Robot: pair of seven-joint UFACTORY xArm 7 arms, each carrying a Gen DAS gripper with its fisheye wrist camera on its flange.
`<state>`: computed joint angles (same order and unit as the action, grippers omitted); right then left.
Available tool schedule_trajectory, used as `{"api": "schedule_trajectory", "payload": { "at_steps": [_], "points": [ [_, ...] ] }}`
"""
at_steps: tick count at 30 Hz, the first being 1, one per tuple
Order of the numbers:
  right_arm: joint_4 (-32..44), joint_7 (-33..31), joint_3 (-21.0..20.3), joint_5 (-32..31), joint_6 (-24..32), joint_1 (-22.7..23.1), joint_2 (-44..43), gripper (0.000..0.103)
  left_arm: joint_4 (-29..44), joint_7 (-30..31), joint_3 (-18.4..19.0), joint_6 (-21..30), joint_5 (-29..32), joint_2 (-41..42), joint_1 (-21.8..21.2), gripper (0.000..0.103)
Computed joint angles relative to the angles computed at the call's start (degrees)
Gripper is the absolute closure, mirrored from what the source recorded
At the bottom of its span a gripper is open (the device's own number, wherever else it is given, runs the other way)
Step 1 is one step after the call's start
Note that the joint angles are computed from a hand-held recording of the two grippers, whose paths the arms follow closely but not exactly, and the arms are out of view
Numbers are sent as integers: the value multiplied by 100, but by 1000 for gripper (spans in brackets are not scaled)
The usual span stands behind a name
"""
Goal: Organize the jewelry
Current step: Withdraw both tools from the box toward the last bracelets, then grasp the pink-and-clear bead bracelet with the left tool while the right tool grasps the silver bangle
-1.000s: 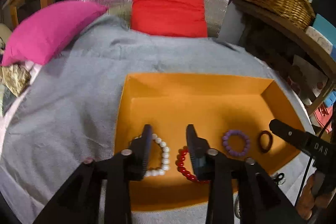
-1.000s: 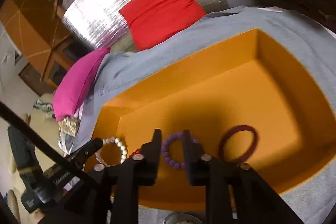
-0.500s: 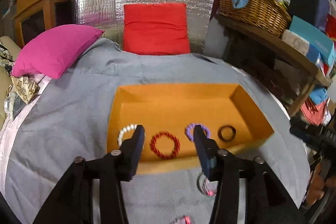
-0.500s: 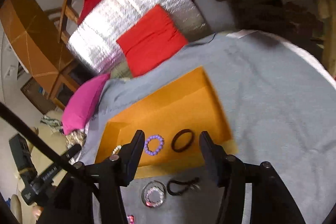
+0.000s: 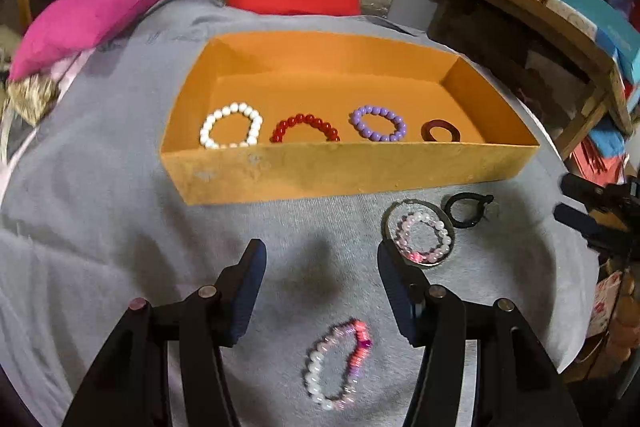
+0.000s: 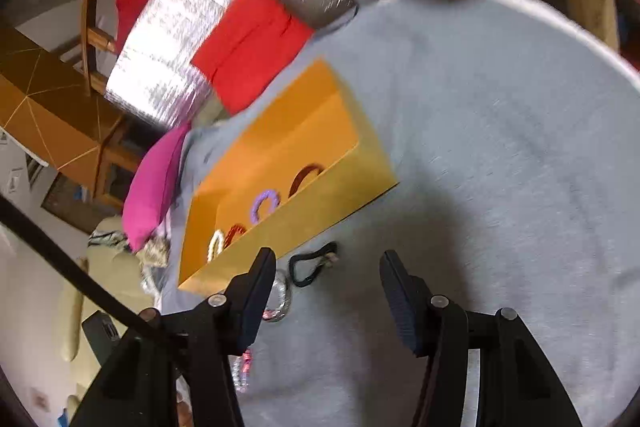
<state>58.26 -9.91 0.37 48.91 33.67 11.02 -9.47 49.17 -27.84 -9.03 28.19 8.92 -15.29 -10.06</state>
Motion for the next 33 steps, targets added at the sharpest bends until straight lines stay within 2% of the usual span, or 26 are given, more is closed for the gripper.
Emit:
{"api": "schedule_trajectory", "payload": {
  "at_steps": [4,8,13,18,23,25,29,33],
  "points": [
    [439,164,187,-628,93,11,491,45,70,236,132,138,-35,26,57,44],
    [690,1,338,-757,438,18,779,45,20,324,185,261,30,10,184,44],
    [733,-398,545,-793,583,148,828,44,-96,424,274,381,9,-105,282,44],
    [736,-362,742,-1414,462,378,921,39,-398,1074,434,388,-459,-481,135,44],
    [577,140,846,-2267,79,558,971,34,-795,1544,390,496,-546,-938,94,38],
    [511,206,868,-2431,-99,609,965,29,-946,1856,488,562,-755,-1071,-43,37],
    [556,640,905,-3190,-374,706,1102,28,-1145,2484,622,714,-1241,-1215,-336,37],
    [656,937,922,-3624,-608,765,1275,26,-1209,2990,687,784,-1719,-1234,-568,36]
  ]
}}
